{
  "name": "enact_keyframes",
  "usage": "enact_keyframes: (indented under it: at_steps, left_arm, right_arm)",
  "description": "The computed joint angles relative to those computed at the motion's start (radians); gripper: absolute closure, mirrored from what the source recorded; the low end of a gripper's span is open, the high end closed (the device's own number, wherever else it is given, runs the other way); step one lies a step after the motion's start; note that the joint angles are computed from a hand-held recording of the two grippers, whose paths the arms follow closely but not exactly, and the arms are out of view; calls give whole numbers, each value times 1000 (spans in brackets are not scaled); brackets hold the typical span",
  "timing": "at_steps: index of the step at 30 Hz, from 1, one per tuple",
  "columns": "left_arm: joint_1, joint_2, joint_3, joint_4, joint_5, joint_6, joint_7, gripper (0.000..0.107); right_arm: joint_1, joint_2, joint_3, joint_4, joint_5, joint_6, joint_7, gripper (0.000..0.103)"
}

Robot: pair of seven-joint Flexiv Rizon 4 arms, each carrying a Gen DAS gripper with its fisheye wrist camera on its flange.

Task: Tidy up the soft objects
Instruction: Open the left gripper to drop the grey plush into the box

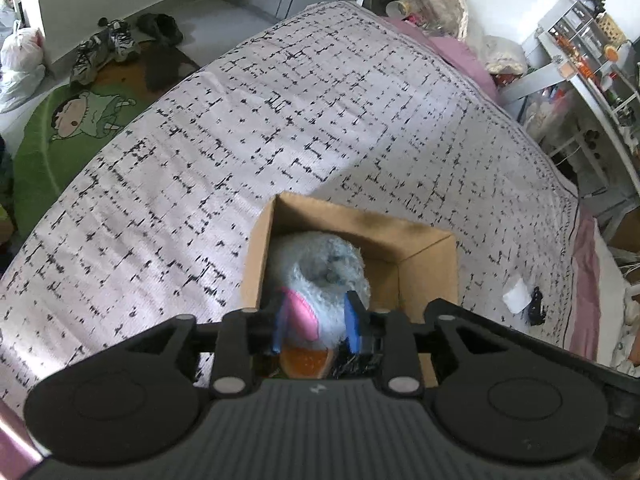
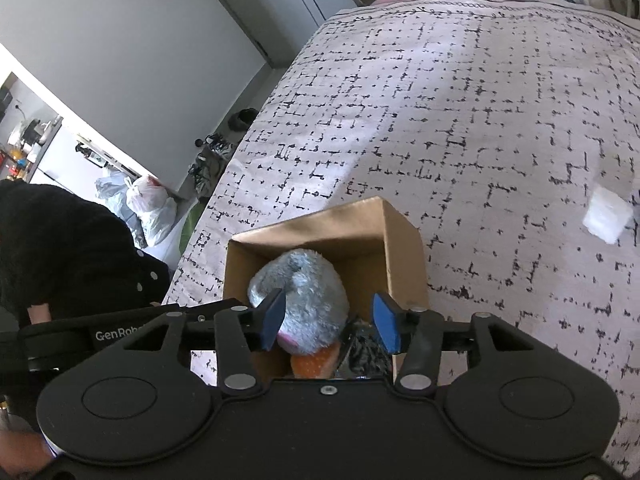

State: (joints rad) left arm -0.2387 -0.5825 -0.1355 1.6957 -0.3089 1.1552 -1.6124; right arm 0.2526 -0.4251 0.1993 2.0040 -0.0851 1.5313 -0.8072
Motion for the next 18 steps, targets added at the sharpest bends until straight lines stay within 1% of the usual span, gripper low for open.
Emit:
enact_keyframes:
  at_steps: [3,4,6,7,8,9,10,12,15,16,17,18]
  left_arm:
    - [-17,11,21,4,20,-13,-25,68]
    - [-19,15,25,5,25,-17,-32,63]
    - [-18,23,21,17,28,-10,-35,57]
    - [-21,28,24,22,32,-5,-42,52]
    - [-32,32,37,20,45,-11,-59,45]
    - [-54,36,67,7,76,-36,-92,41]
    - [-70,37,89,-6,105,-58,-120,38]
    - [-60,49,75,8,115,-42,-118,38]
    - [-55,67,65,23,122,-26,-118,33]
    - [-54,73,62,30,124,-15,-118,28]
    - [-54,79,58,39,124,3,-118,23]
    - [-58,86,61,48,130,20,-124,21]
  right_arm:
    - [10,16,-12,23,4,15,12,44]
    - [16,24,-20,33,1,19,18,43]
    - [18,35,-24,49,0,35,23,38]
    - [21,40,-28,56,-3,43,26,36]
    - [29,47,-40,66,-9,50,31,31]
    - [38,54,-53,76,-16,57,39,26]
    - [61,63,-81,92,-27,74,53,24]
    - [117,80,-150,129,-50,115,90,16]
    - [187,98,-237,180,-63,183,127,13]
    - [197,104,-249,192,-62,198,129,11]
    - [204,110,-257,203,-60,207,128,6]
    - [224,117,-278,216,-57,218,128,3]
